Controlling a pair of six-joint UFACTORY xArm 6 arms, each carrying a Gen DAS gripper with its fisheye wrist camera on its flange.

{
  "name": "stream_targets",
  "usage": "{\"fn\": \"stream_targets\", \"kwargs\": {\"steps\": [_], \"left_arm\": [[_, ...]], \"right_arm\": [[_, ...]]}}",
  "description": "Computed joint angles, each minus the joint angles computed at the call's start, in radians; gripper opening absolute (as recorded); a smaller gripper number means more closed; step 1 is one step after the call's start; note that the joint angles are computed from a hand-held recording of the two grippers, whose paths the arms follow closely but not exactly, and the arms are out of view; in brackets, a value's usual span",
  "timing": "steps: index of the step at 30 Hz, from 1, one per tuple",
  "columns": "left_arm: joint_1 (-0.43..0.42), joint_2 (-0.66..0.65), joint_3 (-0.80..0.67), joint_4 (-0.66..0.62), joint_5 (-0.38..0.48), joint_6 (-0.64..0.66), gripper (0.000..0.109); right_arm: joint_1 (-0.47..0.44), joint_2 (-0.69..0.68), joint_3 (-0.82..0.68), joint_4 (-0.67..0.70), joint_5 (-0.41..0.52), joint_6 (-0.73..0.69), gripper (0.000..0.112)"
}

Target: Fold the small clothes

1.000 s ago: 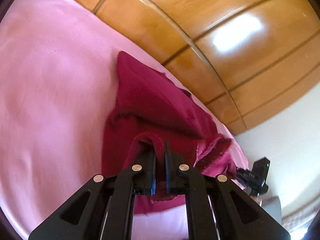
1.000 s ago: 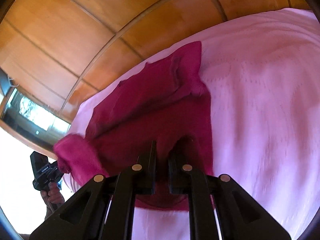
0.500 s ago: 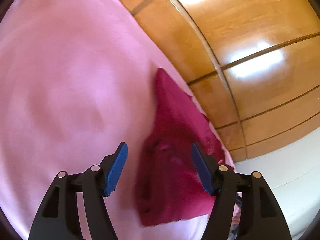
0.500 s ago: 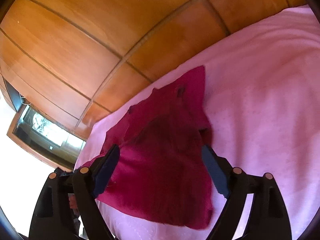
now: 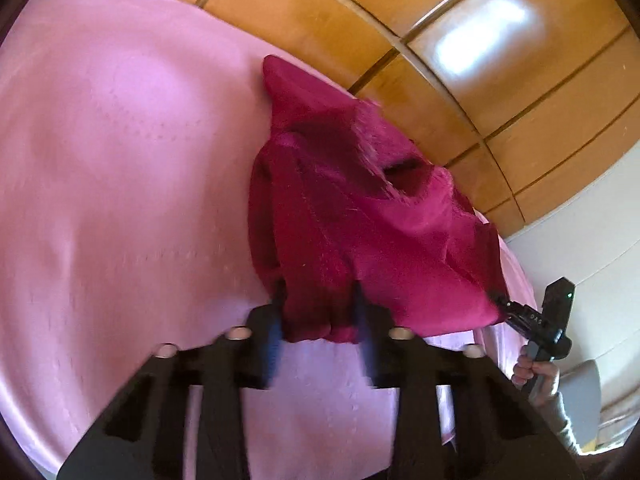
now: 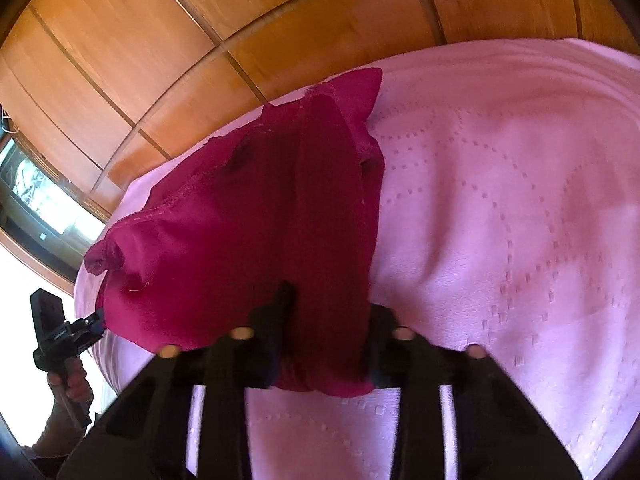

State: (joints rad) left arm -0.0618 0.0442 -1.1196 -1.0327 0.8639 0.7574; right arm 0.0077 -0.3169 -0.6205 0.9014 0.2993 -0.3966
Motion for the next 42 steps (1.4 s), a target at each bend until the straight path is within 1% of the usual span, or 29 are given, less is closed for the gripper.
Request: {"fn": "stream_targets", "kwargs": {"steps": [2,4,7,10,13,15,18,20,21,22,23,24,25,26,28,29,30,31,33,35,36,37,38,39,40,41,42], "left_arm": [[0.0,-0.005,0.004,-0.008,-0.006,0.0,0.022],[-0.002,-0.015,0.014,-0.016,-0.013,0.016,0.019],[0.01,-0.061,0.055,-0.011,-0.01,0.044,0.017],[0.032,-0.104,0.09,-0.007,0.017,0.058,0.017],[0.057,-0.159,0.145,0.011,0.052,0.061,0.017],[0.071,-0.208,0.194,0.034,0.079,0.06,0.017],[0.094,-0.267,0.253,0.074,0.121,0.041,0.017],[0.088,-0.301,0.282,0.112,0.101,0.029,0.018],[0.082,-0.304,0.28,0.124,0.084,0.015,0.021],[0.083,-0.297,0.269,0.121,0.07,0.011,0.03],[0.078,-0.282,0.249,0.115,0.055,0.009,0.036],[0.074,-0.275,0.239,0.115,0.028,0.009,0.049],[0.075,-0.275,0.236,0.116,0.004,0.012,0.055],[0.065,-0.255,0.212,0.108,-0.025,0.021,0.055],[0.048,-0.213,0.166,0.1,-0.052,0.048,0.055],[0.036,-0.186,0.137,0.105,-0.075,0.056,0.055],[0.033,-0.16,0.108,0.1,-0.069,0.077,0.055],[0.021,-0.124,0.069,0.107,-0.07,0.085,0.055],[0.005,-0.105,0.051,0.108,-0.082,0.097,0.055],[-0.003,-0.068,0.013,0.092,-0.084,0.111,0.055],[-0.005,-0.054,0.001,0.082,-0.081,0.115,0.052],[-0.002,-0.035,-0.022,0.074,-0.06,0.118,0.037],[0.002,-0.036,-0.023,0.076,-0.053,0.124,0.03],[0.0,-0.047,-0.013,0.071,-0.062,0.135,0.02],[-0.001,-0.056,-0.005,0.055,-0.07,0.155,0.01],[0.001,-0.06,-0.005,0.041,-0.066,0.169,0.007],[0.005,-0.065,-0.003,0.03,-0.063,0.178,0.006]], "right_arm": [[0.014,-0.033,0.021,-0.032,-0.011,0.03,0.017],[0.022,-0.062,0.038,-0.023,-0.013,0.025,0.016],[0.041,-0.105,0.066,-0.029,-0.013,0.041,0.015],[0.047,-0.16,0.111,-0.035,0.002,0.051,0.015],[0.03,-0.246,0.177,-0.089,0.047,0.1,0.014],[0.013,-0.319,0.228,-0.147,0.096,0.158,0.012],[-0.017,-0.415,0.281,-0.211,0.181,0.208,0.009],[-0.025,-0.452,0.294,-0.246,0.221,0.227,0.009],[-0.024,-0.454,0.292,-0.263,0.22,0.232,0.01],[-0.023,-0.442,0.279,-0.273,0.212,0.231,0.013],[-0.015,-0.423,0.266,-0.3,0.184,0.248,0.018],[-0.011,-0.395,0.249,-0.325,0.141,0.264,0.024],[-0.007,-0.368,0.234,-0.33,0.111,0.262,0.041],[-0.002,-0.344,0.222,-0.342,0.076,0.262,0.045],[0.008,-0.266,0.175,-0.364,0.015,0.256,0.047],[0.012,-0.218,0.143,-0.347,-0.003,0.234,0.049],[0.01,-0.182,0.118,-0.341,-0.012,0.214,0.05],[0.012,-0.133,0.086,-0.377,-0.028,0.224,0.05],[0.013,-0.059,0.039,-0.455,-0.049,0.273,0.05],[0.015,0.012,-0.01,-0.412,-0.052,0.232,0.049],[0.017,0.031,-0.023,-0.416,-0.05,0.232,0.046],[0.018,0.044,-0.034,-0.438,-0.047,0.243,0.031],[0.021,0.041,-0.033,-0.468,-0.046,0.263,0.013],[0.026,0.022,-0.022,-0.472,-0.047,0.261,0.008],[0.027,0.0,-0.009,-0.504,-0.05,0.283,0.009],[0.027,-0.026,0.005,-0.543,-0.051,0.309,0.008],[0.026,-0.051,0.018,-0.55,-0.05,0.31,0.008]]}}
